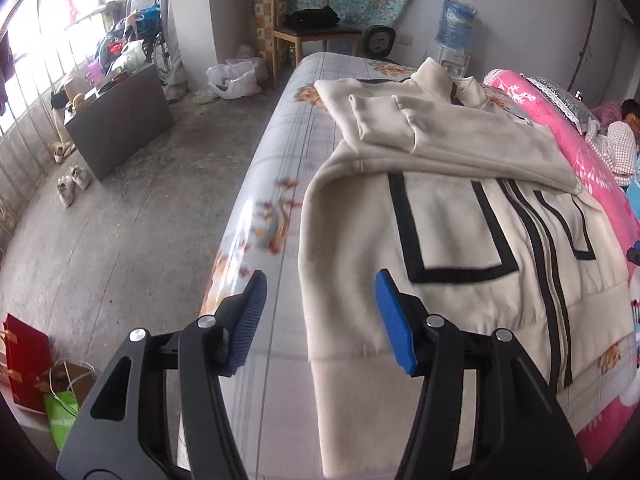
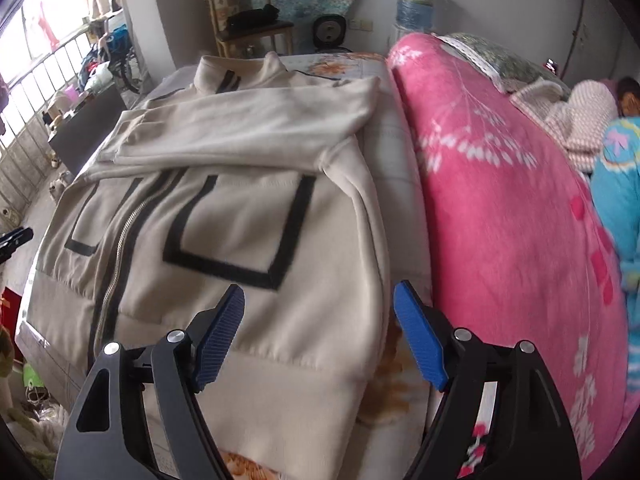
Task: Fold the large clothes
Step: 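Open both tools and withdraw them from the folded jacket, then grasp the jacket hem with both tools and lift it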
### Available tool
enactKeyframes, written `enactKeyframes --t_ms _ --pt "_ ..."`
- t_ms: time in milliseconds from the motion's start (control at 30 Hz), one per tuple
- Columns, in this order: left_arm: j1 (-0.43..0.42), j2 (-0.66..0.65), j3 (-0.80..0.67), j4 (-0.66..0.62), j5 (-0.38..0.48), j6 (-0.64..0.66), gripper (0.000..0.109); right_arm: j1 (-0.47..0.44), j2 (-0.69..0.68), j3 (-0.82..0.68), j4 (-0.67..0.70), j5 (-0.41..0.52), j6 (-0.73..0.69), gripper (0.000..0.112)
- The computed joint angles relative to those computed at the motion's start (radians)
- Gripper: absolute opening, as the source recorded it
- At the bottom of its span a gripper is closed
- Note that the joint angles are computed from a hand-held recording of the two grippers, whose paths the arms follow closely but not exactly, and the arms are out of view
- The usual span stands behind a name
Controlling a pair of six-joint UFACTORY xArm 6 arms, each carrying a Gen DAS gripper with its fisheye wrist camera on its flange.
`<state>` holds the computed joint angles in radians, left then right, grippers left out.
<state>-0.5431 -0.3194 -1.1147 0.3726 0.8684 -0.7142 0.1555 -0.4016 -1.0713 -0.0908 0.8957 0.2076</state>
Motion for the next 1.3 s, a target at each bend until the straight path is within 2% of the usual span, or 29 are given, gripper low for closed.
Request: enactKeyframes --t_ms 133,167,267,400,500,533,633,667,700,767,800,867,967,1100,1300 --pt "-0.021 -0.15 0.178 -0.055 -0.047 -0.042 0.052 -0.029 -0.126 0.147 0.065 0.009 0.049 0.075" --pt "-0.02 -0.168 0.207 -0.08 -0.058 -0.044 0.052 -0.029 -0.152 0.177 0.064 0.015 0.064 0.075" --pt "-0.026 -0.196 0.264 -0.109 -0.07 -0.069 0.043 -0.039 -0.215 0.244 0.113 0.016 0.076 0.075" --pt "-0.037 -0.237 0.332 -0.067 -0.147 -0.128 0.042 -0.038 -0.278 0.297 0.18 -0.002 0.077 0.075" --pt "-0.036 -0.238 0.358 -0.118 -0.222 -0.095 0.032 -0.037 -0.292 0.317 0.205 -0.012 0.09 0.064" --pt "-0.044 -0.235 0.358 -0.103 -0.229 -0.109 0.032 -0.032 -0.293 0.322 0.205 -0.017 0.1 0.058" --pt "-0.051 -0.234 0.378 -0.069 -0.283 -0.134 0.031 -0.017 -0.294 0.344 0.187 -0.055 0.124 0.051" --pt "-0.045 -0.239 0.393 -0.082 -0.316 -0.135 0.031 -0.012 -0.288 0.349 0.172 -0.068 0.136 0.044" --pt "-0.04 -0.242 0.403 -0.078 -0.337 -0.148 0.027 -0.012 -0.279 0.349 0.157 -0.076 0.147 0.04" --pt "-0.041 -0.231 0.393 -0.032 -0.325 -0.184 0.019 -0.013 -0.266 0.344 0.147 -0.086 0.157 0.017" --pt "-0.046 -0.225 0.384 -0.012 -0.312 -0.195 0.013 -0.018 -0.258 0.339 0.167 -0.088 0.147 0.015" --pt "-0.063 -0.215 0.363 0.021 -0.28 -0.186 0.009 -0.024 -0.257 0.334 0.196 -0.094 0.132 0.01" --pt "-0.102 -0.229 0.325 0.106 -0.213 -0.184 0.008 -0.017 -0.282 0.323 0.194 -0.105 0.125 0.009" --pt "-0.125 -0.286 0.307 0.098 -0.161 -0.145 0.008 -0.022 -0.342 0.309 0.228 -0.08 0.092 0.009" --pt "-0.161 -0.434 0.319 0.009 0.045 -0.083 0.008 -0.044 -0.467 0.321 0.332 0.105 0.033 0.009"
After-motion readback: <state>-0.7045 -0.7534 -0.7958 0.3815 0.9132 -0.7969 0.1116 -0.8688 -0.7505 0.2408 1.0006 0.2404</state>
